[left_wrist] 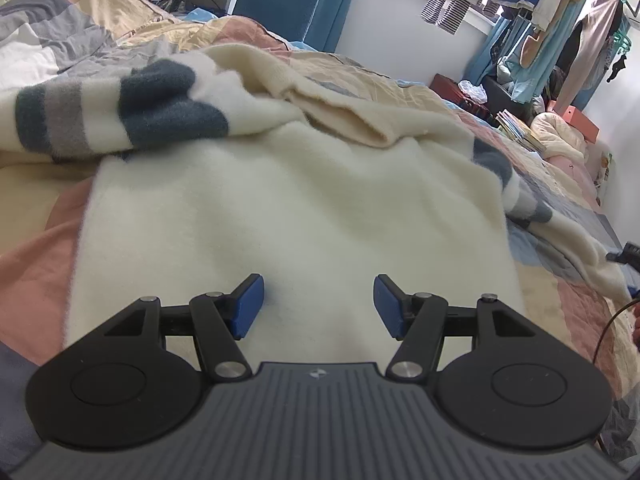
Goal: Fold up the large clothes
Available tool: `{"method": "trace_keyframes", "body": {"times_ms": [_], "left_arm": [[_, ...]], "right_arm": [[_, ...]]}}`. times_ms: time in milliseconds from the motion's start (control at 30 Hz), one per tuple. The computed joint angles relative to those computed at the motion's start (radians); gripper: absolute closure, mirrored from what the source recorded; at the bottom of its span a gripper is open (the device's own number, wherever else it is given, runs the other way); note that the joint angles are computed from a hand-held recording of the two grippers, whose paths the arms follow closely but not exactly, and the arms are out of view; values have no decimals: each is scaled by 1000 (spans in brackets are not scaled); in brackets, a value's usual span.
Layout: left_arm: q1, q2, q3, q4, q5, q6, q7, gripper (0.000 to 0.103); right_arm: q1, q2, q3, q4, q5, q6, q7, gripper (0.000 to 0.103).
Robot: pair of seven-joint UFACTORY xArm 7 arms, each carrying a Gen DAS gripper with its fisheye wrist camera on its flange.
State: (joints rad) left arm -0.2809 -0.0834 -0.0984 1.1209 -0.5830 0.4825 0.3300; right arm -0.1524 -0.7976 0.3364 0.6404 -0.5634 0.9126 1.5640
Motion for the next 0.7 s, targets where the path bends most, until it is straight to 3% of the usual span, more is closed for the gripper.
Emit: {"method": "trace_keyframes", "body": {"times_ms": [133,400,600,700], "left_arm": [[2,-13,-3,-11,33,-18,-21,34],[-12,-59,13,-43,21,-56,1,32],[-34,-93,31,-68,-13,-75,56,32],[-65,-116,64,-84,-102,-60,163,32]], "right_arm": [[-6,65,63,108,-35,27,4,19],[70,327,215,439,-199,38,-27,20],[135,526,310,646,-317,46,57,20],[170,660,384,786,-411,147,114,20]]}}
